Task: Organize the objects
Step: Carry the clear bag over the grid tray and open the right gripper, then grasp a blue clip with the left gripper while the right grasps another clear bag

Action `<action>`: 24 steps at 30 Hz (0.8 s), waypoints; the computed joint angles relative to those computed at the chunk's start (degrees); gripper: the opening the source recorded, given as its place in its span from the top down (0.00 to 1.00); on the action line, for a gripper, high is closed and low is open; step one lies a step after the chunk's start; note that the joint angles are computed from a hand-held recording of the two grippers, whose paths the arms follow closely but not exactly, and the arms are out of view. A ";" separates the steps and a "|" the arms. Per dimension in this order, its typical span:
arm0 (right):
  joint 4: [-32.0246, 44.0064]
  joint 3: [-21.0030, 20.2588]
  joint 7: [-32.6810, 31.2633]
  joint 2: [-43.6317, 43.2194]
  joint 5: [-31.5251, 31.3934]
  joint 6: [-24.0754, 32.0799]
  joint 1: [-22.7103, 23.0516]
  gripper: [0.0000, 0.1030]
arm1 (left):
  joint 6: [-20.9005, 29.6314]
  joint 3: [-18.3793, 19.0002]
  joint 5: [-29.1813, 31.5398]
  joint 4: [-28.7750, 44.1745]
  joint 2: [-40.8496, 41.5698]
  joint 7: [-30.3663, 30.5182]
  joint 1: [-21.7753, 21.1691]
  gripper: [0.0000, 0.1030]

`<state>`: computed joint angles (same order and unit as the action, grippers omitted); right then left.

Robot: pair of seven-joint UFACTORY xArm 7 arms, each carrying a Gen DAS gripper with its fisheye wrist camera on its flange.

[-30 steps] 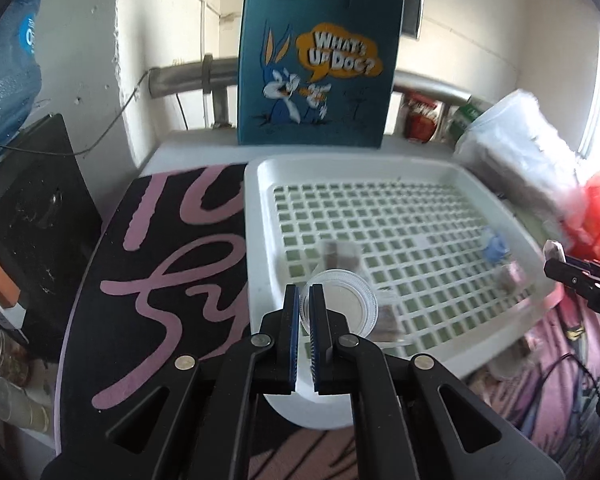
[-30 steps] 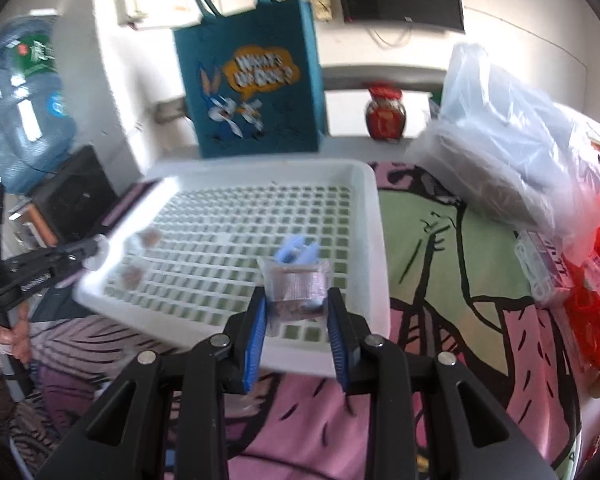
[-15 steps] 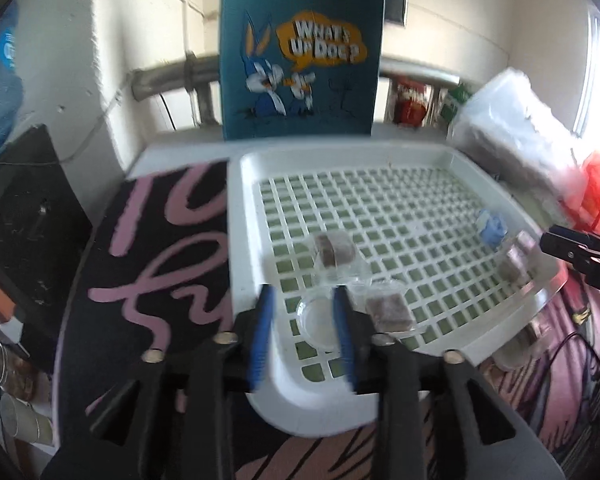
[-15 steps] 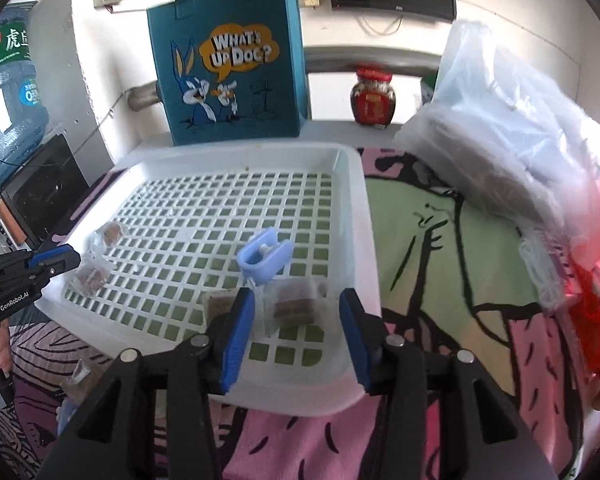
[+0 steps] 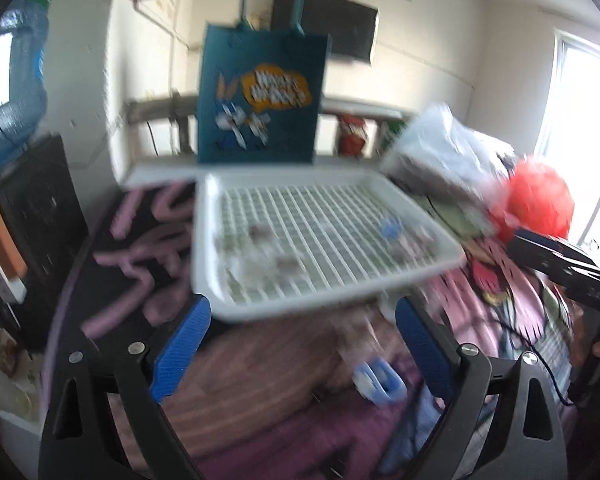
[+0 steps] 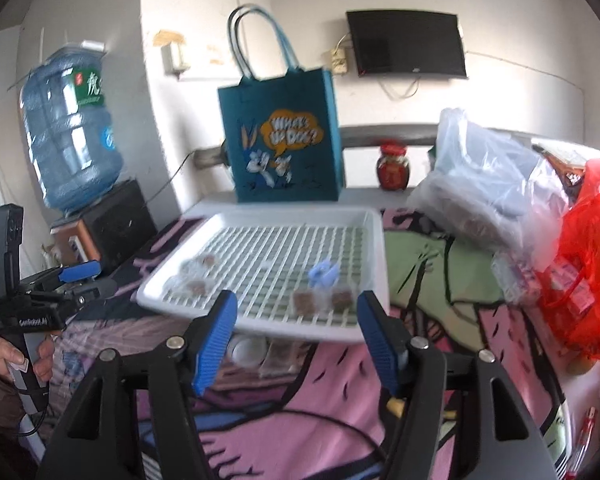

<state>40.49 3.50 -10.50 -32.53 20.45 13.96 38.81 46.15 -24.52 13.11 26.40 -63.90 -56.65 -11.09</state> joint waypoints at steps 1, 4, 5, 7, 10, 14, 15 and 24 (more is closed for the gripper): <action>-0.33 0.42 0.07 0.09 -0.33 0.60 -0.08 0.40 | 0.02 -0.41 -1.02 -0.03 0.92 -0.60 -0.70 0.09; -0.25 2.69 2.21 1.82 -1.95 3.38 -2.17 0.40 | 0.85 -2.08 -2.92 1.47 6.75 -1.79 -2.34 0.09; 0.52 3.20 2.87 3.24 -2.33 5.18 -2.56 0.40 | 0.56 -2.31 -2.68 1.70 8.06 -1.97 -2.66 0.09; 1.50 3.94 3.12 5.30 -2.79 7.02 -3.01 0.40 | 0.66 -3.10 -1.94 2.42 10.49 -2.66 -3.07 0.09; 2.74 5.86 4.17 7.97 -4.46 8.91 -4.68 0.41 | 0.58 -2.99 -0.79 2.68 11.88 -4.19 -3.44 0.09; 4.75 7.00 5.07 11.10 -5.31 10.27 -5.91 0.51 | -0.43 -2.07 0.16 2.67 13.45 -5.73 -3.73 0.11; 5.15 7.44 5.72 11.58 -5.88 10.59 -6.50 0.54 | -0.49 -2.03 0.35 2.91 14.34 -5.94 -3.71 0.13; 7.48 7.28 3.76 14.75 -3.40 12.02 -6.02 0.71 | -1.55 0.58 0.23 3.03 17.27 -4.66 -6.02 0.71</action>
